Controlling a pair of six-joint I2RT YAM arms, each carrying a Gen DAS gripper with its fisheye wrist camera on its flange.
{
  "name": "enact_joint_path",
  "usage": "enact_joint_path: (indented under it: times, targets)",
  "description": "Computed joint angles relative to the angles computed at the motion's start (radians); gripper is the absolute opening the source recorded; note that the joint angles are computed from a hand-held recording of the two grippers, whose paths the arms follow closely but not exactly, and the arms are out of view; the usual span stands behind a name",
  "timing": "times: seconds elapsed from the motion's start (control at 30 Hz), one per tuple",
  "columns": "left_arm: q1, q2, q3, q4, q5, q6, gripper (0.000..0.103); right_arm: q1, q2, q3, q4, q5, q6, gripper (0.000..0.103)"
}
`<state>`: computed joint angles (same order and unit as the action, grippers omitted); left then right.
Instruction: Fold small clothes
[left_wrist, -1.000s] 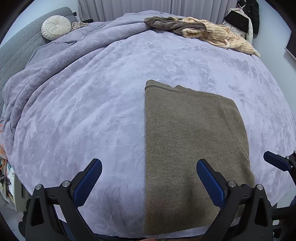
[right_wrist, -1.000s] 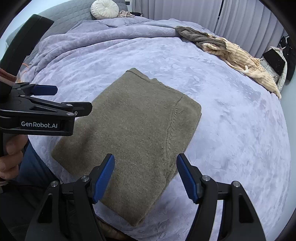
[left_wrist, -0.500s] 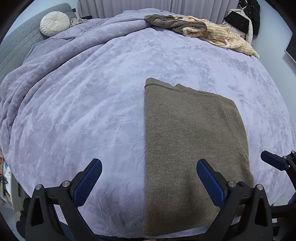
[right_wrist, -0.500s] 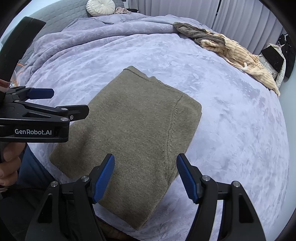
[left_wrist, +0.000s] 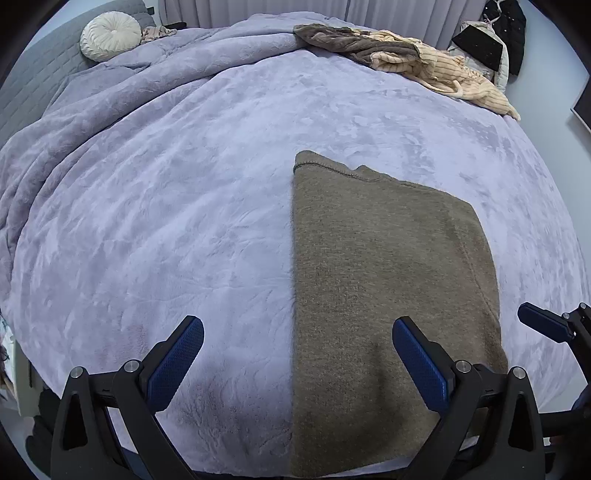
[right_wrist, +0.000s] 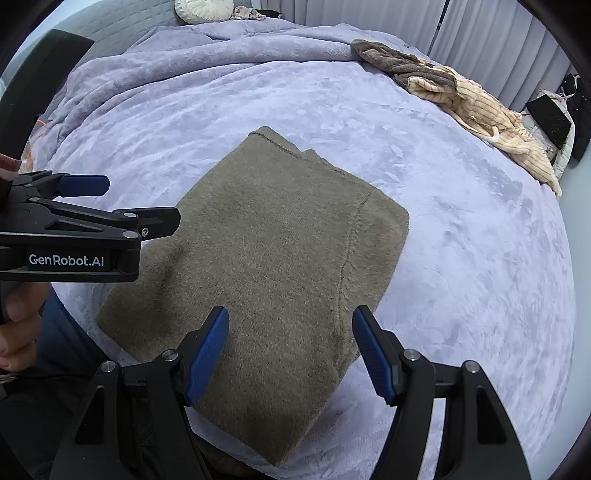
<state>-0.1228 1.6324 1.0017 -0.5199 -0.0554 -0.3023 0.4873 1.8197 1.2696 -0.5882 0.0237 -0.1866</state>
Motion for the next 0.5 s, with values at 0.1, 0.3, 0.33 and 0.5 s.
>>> enact_joint_path:
  times: [0.1, 0.3, 0.33, 0.5]
  targets:
    - [0.003, 0.001, 0.0, 0.002, 0.002, 0.002, 0.102, 0.002, 0.007, 0.005, -0.003, 0.002, 0.0, 0.073]
    - [0.01, 0.011, 0.003, 0.004, 0.012, 0.003, 0.102, 0.004, 0.013, 0.008, -0.003, 0.004, 0.001, 0.073]
    - [0.011, 0.013, 0.003, 0.005, 0.013, 0.003, 0.102, 0.004, 0.013, 0.008, -0.003, 0.004, 0.001, 0.073]
    - [0.014, 0.013, 0.005, 0.002, 0.015, 0.005, 0.102, 0.008, 0.016, 0.005, -0.001, 0.004, 0.005, 0.073]
